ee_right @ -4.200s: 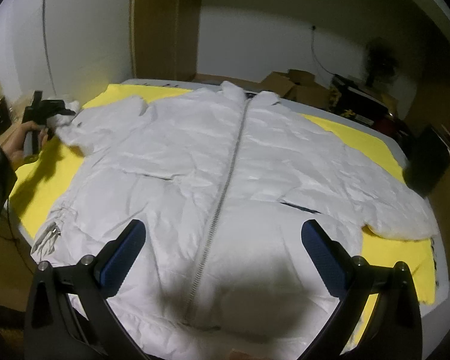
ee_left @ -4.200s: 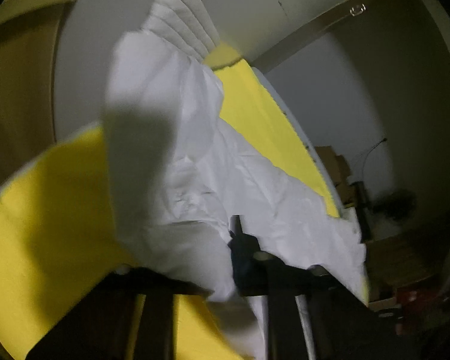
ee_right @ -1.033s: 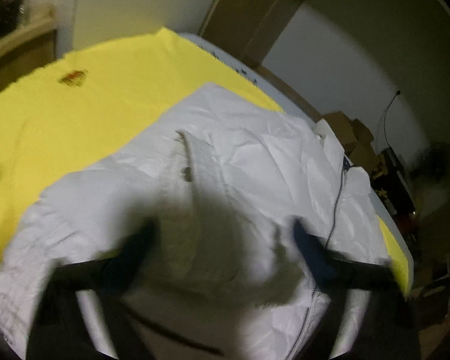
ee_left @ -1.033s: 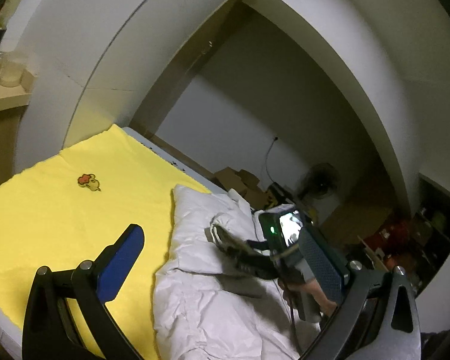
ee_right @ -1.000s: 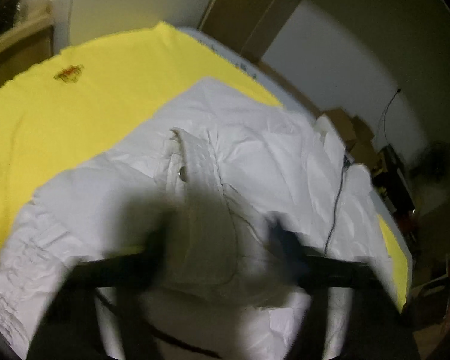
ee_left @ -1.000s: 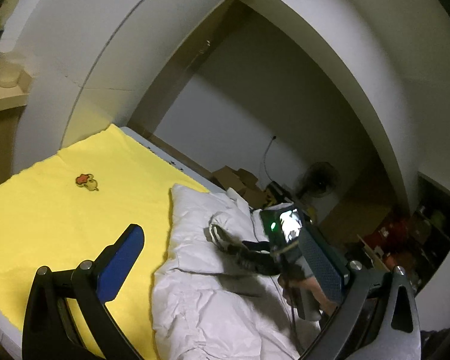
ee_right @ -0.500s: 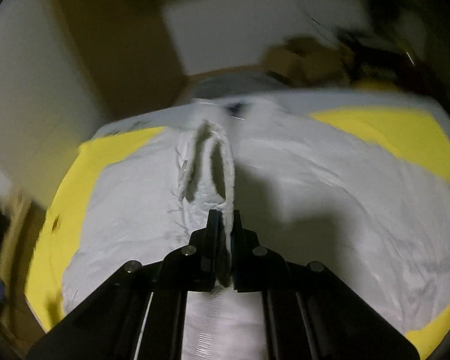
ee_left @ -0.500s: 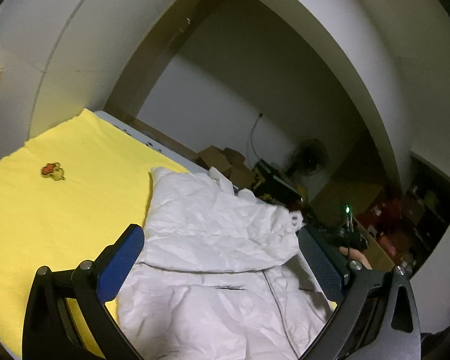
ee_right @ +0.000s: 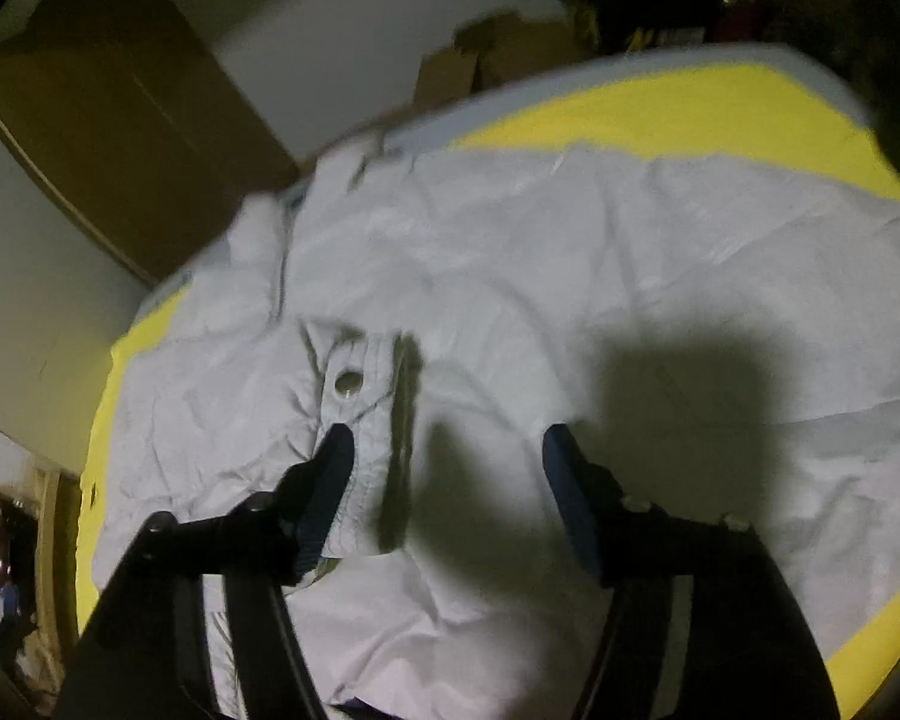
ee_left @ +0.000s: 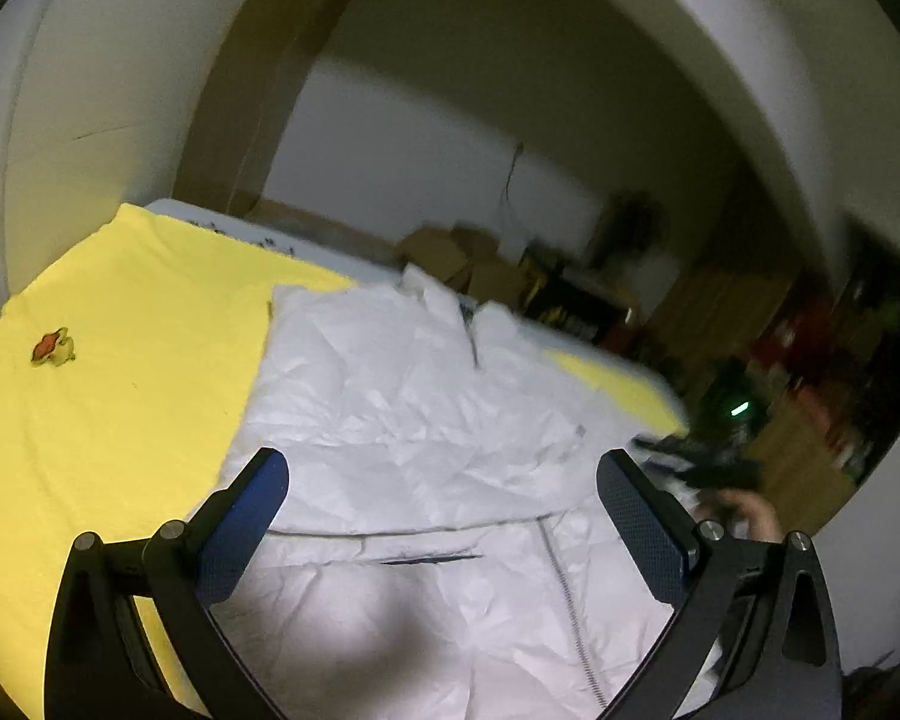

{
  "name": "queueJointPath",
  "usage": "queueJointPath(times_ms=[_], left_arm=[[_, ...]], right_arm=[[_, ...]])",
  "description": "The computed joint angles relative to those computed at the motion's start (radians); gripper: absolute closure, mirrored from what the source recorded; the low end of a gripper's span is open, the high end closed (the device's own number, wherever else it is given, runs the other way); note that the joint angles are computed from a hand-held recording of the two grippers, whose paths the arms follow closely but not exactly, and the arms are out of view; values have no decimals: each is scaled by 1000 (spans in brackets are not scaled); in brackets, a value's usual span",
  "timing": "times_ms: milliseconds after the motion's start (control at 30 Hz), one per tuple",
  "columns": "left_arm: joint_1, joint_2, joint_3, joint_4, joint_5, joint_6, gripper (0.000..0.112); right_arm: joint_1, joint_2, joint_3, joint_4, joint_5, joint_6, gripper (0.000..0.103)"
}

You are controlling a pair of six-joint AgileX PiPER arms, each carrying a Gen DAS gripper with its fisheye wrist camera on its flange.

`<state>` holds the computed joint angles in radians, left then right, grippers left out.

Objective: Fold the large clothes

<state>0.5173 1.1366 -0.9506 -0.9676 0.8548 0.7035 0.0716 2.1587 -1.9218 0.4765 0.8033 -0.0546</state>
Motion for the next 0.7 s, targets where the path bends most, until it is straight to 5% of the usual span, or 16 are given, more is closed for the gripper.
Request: queueJointPath(times_ms=[133,400,600,700], left_arm=[[-265,204,-210,129,-2,-231,10],[-680,744,-794,415,-29,-597,10],[-761,1101,-1225,529,65,-776,10],[-767,1242,-1414,519,145,-821,10]], right_arm=[[-73,-145,209,217,-50,-192,36],[-380,-453,601,302,-149,-353,23],[-755,-395,606,435,-97,-369,23],[-859,-284,478,374,-50,-295,30]])
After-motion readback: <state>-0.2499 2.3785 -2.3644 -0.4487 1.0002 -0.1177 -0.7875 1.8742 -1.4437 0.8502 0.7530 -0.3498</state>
